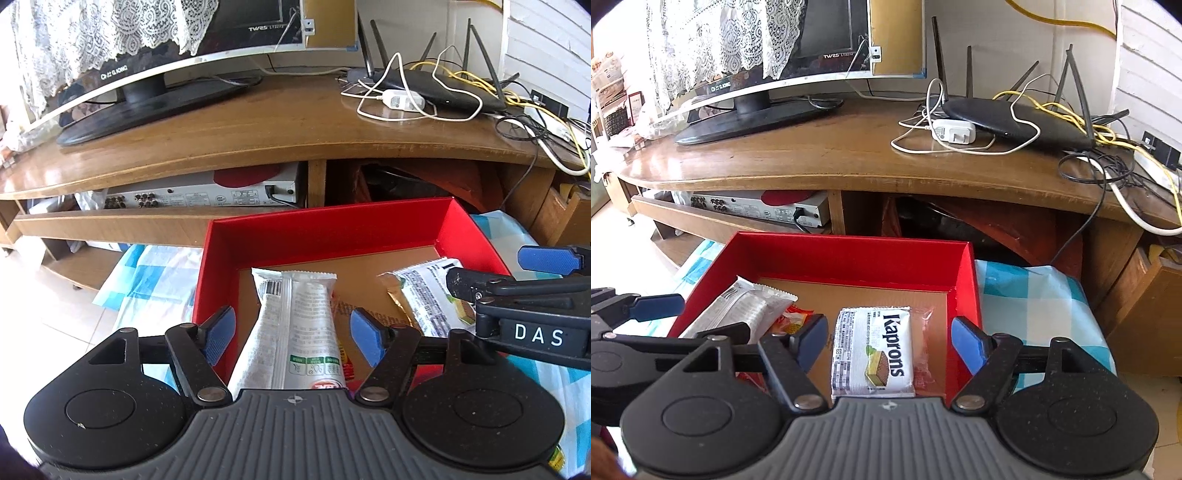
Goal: Organize snacks
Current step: 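Lower both packets into the red box and open both grippers, then move the left gripper to the purple wafer biscuit while the right gripper approaches the yellow packet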
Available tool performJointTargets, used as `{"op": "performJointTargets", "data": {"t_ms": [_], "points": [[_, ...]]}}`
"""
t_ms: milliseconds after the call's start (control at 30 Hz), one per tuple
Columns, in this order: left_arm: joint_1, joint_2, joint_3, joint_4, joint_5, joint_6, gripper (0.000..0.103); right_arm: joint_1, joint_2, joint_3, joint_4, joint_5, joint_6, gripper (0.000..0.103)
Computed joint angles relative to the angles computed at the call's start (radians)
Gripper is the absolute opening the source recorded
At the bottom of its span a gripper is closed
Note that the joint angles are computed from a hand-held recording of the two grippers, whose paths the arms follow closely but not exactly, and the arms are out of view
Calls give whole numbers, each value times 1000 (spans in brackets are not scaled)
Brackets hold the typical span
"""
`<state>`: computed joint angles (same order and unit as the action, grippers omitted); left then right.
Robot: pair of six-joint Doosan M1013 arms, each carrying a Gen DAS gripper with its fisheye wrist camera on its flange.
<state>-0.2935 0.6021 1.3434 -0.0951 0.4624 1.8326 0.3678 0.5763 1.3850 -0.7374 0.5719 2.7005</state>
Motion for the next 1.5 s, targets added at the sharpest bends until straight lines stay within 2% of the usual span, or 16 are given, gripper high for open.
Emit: {"op": "performJointTargets", "data": {"t_ms": [567,1033,1300,1500], "points": [[5,-58,77,-147,-28,155,79,26,-65,75,-41,29,74,89],[4,-87,124,-192,-14,219,82,33,-98,124,16,38,45,90],[7,-101,156,-228,57,267,85,30,-109,155,137,79,-53,94],[9,-106,183,-249,168,299,85,22,-128,187,163,78,-59,94]]}}
